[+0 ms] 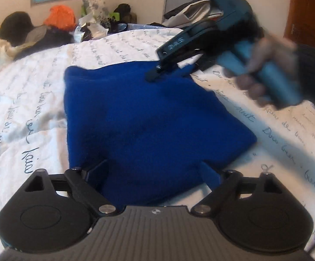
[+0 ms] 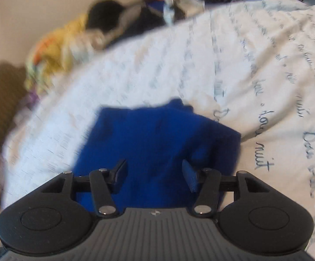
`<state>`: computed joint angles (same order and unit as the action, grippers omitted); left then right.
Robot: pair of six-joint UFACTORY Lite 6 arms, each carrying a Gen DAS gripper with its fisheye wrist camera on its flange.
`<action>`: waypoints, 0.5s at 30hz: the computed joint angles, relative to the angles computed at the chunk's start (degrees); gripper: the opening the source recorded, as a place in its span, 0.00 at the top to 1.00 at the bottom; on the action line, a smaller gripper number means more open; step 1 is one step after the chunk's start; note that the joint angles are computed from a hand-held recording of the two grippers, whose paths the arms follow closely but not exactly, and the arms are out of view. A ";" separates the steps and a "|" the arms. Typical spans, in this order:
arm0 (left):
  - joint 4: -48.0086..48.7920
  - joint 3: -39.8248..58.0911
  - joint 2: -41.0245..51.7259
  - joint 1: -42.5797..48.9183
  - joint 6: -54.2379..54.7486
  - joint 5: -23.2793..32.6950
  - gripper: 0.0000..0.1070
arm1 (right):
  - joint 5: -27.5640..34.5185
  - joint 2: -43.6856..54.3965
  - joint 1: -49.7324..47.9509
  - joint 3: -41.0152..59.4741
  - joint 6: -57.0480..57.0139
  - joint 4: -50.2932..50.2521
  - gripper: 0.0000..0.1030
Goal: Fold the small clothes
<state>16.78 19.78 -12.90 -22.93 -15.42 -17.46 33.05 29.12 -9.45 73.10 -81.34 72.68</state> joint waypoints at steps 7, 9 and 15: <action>-0.47 -1.13 0.93 0.25 0.76 -2.89 0.13 | -9.22 -3.84 6.51 3.85 22.57 -23.55 0.47; -3.71 -1.29 1.26 -0.69 3.41 -3.41 0.11 | -4.44 -7.09 7.45 1.95 16.00 -16.54 0.47; -7.92 -2.08 1.54 -1.59 7.64 -4.97 0.09 | -11.53 1.05 17.43 4.09 9.38 -16.53 0.25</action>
<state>8.86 17.70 -11.36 -24.52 -7.78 -22.43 21.52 30.18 7.98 77.20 -71.96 56.14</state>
